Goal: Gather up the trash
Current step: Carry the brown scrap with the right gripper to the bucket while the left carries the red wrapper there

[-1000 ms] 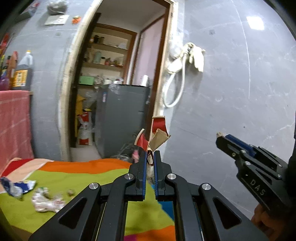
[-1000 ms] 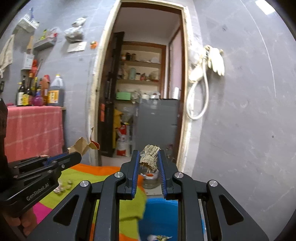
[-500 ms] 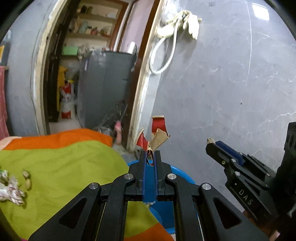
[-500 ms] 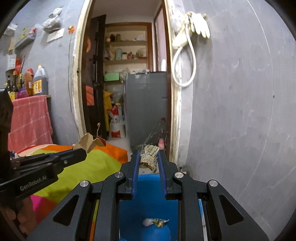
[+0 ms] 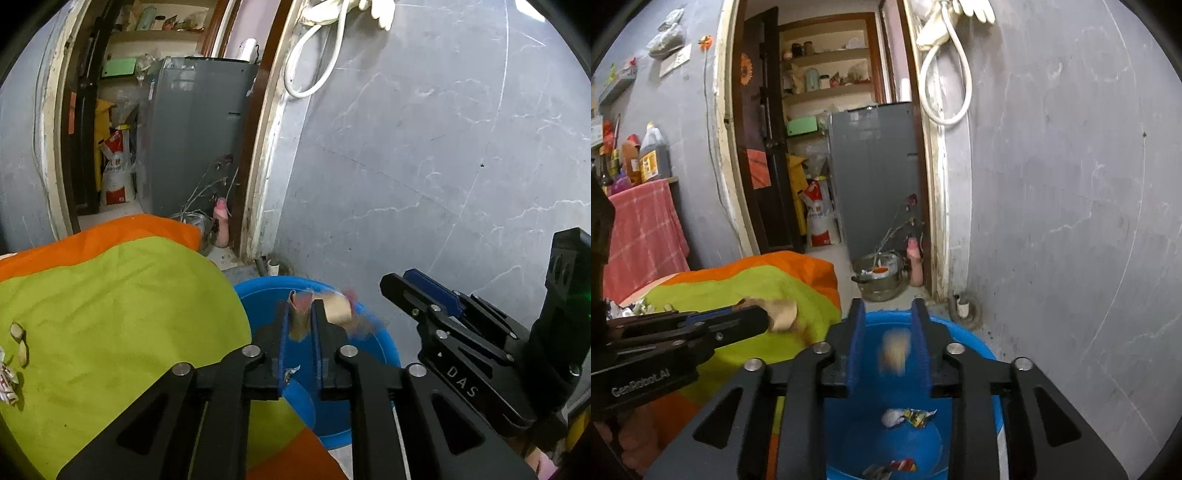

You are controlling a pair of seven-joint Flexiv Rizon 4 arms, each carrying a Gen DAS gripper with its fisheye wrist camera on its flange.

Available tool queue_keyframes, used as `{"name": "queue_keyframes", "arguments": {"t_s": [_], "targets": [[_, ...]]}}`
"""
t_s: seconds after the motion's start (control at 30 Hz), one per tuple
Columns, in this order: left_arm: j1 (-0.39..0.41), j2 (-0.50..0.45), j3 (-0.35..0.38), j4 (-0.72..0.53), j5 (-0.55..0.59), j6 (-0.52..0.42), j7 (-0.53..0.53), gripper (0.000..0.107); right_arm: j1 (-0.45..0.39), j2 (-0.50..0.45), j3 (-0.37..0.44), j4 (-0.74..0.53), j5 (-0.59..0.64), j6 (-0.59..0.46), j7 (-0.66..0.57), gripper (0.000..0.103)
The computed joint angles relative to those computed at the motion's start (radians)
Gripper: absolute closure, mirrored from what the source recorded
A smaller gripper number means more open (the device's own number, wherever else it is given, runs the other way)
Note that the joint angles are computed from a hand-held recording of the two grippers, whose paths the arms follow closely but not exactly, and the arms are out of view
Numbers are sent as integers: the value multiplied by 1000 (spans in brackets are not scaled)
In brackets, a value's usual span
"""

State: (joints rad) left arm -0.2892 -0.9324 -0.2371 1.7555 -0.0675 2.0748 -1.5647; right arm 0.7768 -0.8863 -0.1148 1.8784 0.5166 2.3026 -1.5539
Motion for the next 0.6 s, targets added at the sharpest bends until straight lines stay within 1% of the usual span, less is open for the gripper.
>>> {"name": "queue_keyframes", "arguments": {"t_s": [0.07, 0.1, 0.13, 0.2, 0.27, 0.37, 0.43, 0.5, 0.57, 0.6], "targets": [[3, 1, -1, 6, 0, 5, -5, 86, -5, 2, 3, 0, -3, -11, 4, 73], [0, 2, 1, 7, -3, 10, -8, 79, -6, 5, 3, 2, -5, -18, 6, 73], [-1, 3, 3, 11, -4, 22, -12, 76, -4, 9, 0, 5, -4, -24, 6, 72], [0, 12, 6, 31, -4, 48, -24, 76, 7, 17, -12, 10, 4, -32, 4, 72], [-5, 24, 17, 49, -12, 70, -34, 75, 22, 28, -23, 17, 18, -31, 0, 69], [-13, 51, 38, 87, -29, 119, -50, 66, 45, 48, -36, 24, 39, -24, -15, 62], [-28, 75, 64, 120, -55, 165, -58, 53, 62, 64, -43, 27, 57, -14, -32, 55], [-40, 102, 88, 168, -80, 224, -65, 47, 81, 85, -45, 30, 78, -4, -55, 53], [-50, 136, 111, 218, -110, 268, -62, 42, 102, 107, -47, 28, 105, 1, -83, 48], [-59, 149, 123, 240, -130, 286, -56, 33, 114, 115, -51, 22, 124, -1, -99, 38]]}}
